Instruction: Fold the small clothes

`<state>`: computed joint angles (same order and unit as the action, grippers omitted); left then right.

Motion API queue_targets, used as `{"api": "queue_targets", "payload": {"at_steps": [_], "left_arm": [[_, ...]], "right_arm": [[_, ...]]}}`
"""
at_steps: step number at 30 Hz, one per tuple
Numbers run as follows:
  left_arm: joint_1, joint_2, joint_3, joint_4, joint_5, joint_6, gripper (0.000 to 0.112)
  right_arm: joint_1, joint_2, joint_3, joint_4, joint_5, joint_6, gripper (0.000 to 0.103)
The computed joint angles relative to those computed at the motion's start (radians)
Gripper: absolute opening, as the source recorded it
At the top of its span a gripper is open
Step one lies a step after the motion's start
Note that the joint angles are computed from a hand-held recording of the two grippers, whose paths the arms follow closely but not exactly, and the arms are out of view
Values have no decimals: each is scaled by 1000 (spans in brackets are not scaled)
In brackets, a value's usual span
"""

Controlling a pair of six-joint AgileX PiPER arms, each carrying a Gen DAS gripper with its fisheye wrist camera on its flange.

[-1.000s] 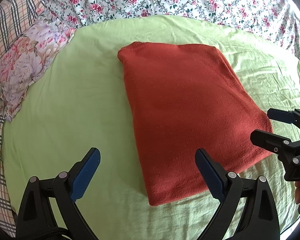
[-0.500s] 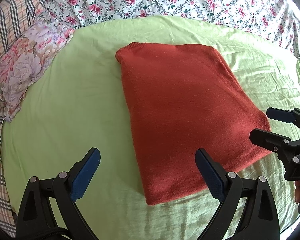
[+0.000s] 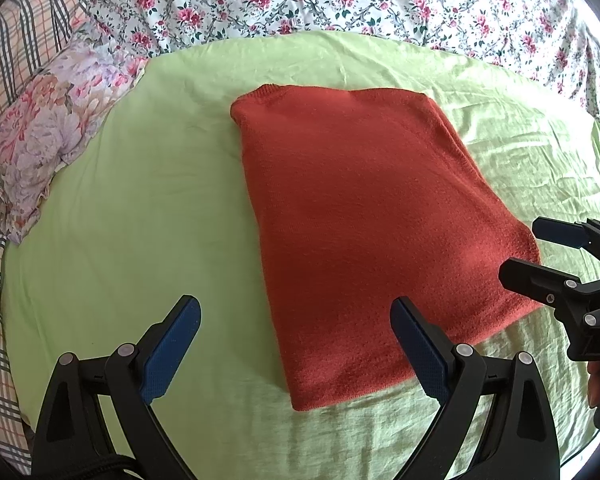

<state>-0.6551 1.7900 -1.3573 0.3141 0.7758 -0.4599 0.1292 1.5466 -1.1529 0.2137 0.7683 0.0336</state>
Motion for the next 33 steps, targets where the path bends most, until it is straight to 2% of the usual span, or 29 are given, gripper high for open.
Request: {"api": "queue_targets", "payload": {"at_steps": [33], "left_arm": [[1, 7, -3, -9, -7, 2, 96]], "right_arm": [[9, 10, -5, -5, -7, 10, 90]]}}
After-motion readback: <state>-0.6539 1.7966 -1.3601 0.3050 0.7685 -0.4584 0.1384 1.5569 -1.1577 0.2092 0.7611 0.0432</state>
